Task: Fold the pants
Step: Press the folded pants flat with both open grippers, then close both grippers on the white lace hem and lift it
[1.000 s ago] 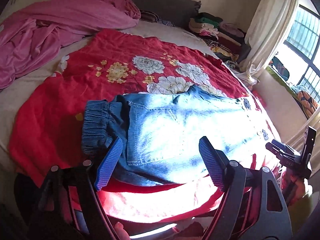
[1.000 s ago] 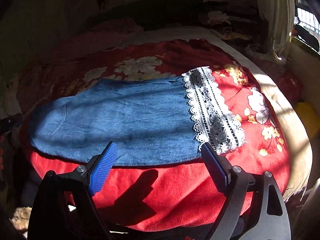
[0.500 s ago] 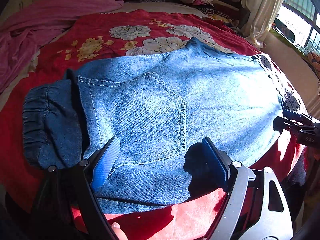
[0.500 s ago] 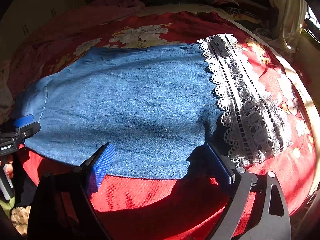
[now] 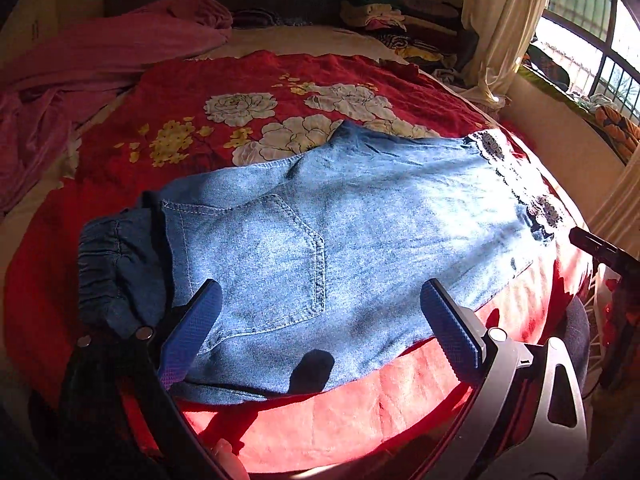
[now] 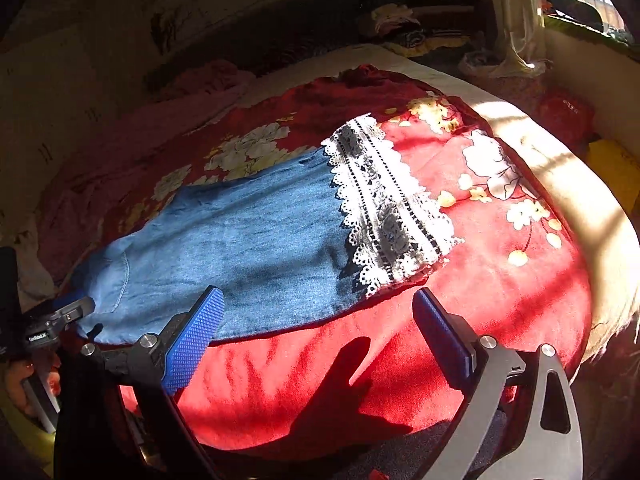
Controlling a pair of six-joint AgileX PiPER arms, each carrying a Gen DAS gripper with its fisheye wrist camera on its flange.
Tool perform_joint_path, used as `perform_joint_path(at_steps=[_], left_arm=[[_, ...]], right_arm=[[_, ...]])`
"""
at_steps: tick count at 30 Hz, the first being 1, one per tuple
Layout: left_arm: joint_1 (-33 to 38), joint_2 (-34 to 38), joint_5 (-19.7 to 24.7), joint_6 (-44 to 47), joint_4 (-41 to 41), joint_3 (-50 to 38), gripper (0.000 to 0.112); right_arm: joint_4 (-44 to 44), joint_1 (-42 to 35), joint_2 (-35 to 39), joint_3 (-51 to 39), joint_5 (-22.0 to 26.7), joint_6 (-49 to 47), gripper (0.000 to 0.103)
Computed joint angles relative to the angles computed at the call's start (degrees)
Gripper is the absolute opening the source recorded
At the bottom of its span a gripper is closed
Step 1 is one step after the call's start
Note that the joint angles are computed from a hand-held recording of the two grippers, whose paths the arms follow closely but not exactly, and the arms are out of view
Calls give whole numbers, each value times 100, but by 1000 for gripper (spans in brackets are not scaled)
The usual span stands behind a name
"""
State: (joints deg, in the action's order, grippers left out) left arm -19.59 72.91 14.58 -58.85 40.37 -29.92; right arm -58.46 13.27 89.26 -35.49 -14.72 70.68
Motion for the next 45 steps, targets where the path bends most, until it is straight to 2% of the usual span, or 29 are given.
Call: perform_joint_path(at_steps=[4, 9, 12, 19, 23, 27, 29, 34, 40, 41, 42, 43, 44, 45], left_arm=[[-253, 65, 221, 840, -812, -427, 93], [-714, 493, 583, 1125, -989, -1165, 93], [-918, 832, 653, 1565, -1282, -1661, 93], [-1051, 2043, 940, 2917, -2006, -3169, 93], [-827, 2827, 1204, 4390, -3189, -4199, 93], [-586, 3670, 1618, 5317, -3904, -5314, 93], [-504, 4105, 1885, 5476, -3963, -5915, 93], [-278, 5275, 2817, 6292, -4699, -7659, 93], [-164, 6564, 3661, 6850, -5334, -9658, 93], [-148, 6794, 3826, 6878, -5434, -10049, 93], [-138, 7111, 4129, 6882, -5500, -10621, 93], [-142, 7356, 4299, 6865, -5496, -11048, 91], [-153, 7670, 4554, 6833, -5434, -11614, 88], [-160, 8001, 4803, 6830, -5385, -12187, 83]], right_arm=[[94, -354, -228, 260, -131, -110, 95], [-28, -620, -256, 355, -325, -4, 95], [-20, -667, -187, 331, -394, 6, 95], [-8, -670, 116, 78, -422, 137, 95], [-207, -727, 398, -165, -472, 437, 95], [-406, -715, 684, -413, -460, 686, 95], [-474, -719, 809, -513, -497, 782, 95], [-658, -734, 1072, -747, -494, 1067, 95], [-485, -806, 1324, -848, -686, 874, 94], [-369, -812, 1339, -828, -768, 720, 91], [-384, -826, 1360, -825, -871, 673, 78], [-430, -847, 1393, -832, -1015, 640, 69], [-416, -800, 1402, -853, -961, 594, 61], [-417, -779, 1440, -886, -924, 596, 61]])
